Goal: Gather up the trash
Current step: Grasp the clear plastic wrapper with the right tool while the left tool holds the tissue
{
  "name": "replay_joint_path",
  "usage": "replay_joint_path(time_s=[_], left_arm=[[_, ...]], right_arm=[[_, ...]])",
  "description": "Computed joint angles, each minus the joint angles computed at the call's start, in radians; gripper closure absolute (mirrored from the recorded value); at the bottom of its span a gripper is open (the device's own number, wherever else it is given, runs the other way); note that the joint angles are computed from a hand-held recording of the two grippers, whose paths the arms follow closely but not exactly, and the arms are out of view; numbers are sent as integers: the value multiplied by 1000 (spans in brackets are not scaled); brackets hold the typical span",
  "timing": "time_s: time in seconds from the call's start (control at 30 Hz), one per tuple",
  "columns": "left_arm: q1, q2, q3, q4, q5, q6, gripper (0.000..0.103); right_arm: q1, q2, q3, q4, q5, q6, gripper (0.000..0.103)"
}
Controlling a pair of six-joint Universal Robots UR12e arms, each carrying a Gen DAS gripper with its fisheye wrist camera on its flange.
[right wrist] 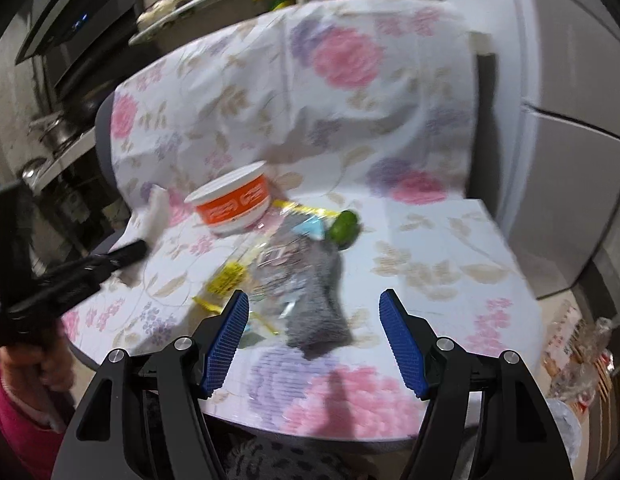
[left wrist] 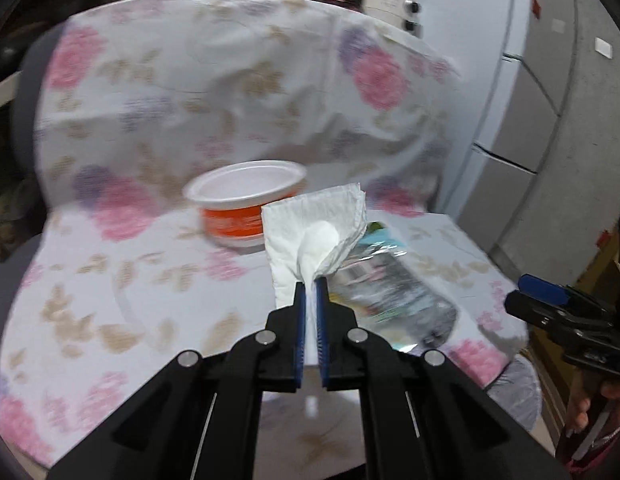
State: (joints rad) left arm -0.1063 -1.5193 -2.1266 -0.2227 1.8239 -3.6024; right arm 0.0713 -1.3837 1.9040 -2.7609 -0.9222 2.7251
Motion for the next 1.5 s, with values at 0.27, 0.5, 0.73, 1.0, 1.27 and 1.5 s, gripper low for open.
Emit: replay_joint_path(time_s=[0.27, 0.5, 0.73, 1.0, 1.27, 1.5], left_arm=[[55, 63, -76, -77, 12, -87, 100], [79, 71, -98, -59, -30, -94, 100], [76, 76, -96, -58, -25, -98, 100], [65, 94, -89, -62, 3, -103, 100], [47, 88, -83, -78, 5, -92, 100], [57, 79, -86, -71, -17, -95, 100]], right_arm=[[72, 89, -79, 30, -105, -17, 69], [93, 130, -155, 177, -123, 9, 69], [109, 104, -135, 94, -95, 34, 99], [75, 77, -119, 14, 46, 103, 99], [89, 77, -127, 218, -116, -25, 74], [52, 40, -76, 219, -67, -94, 62]])
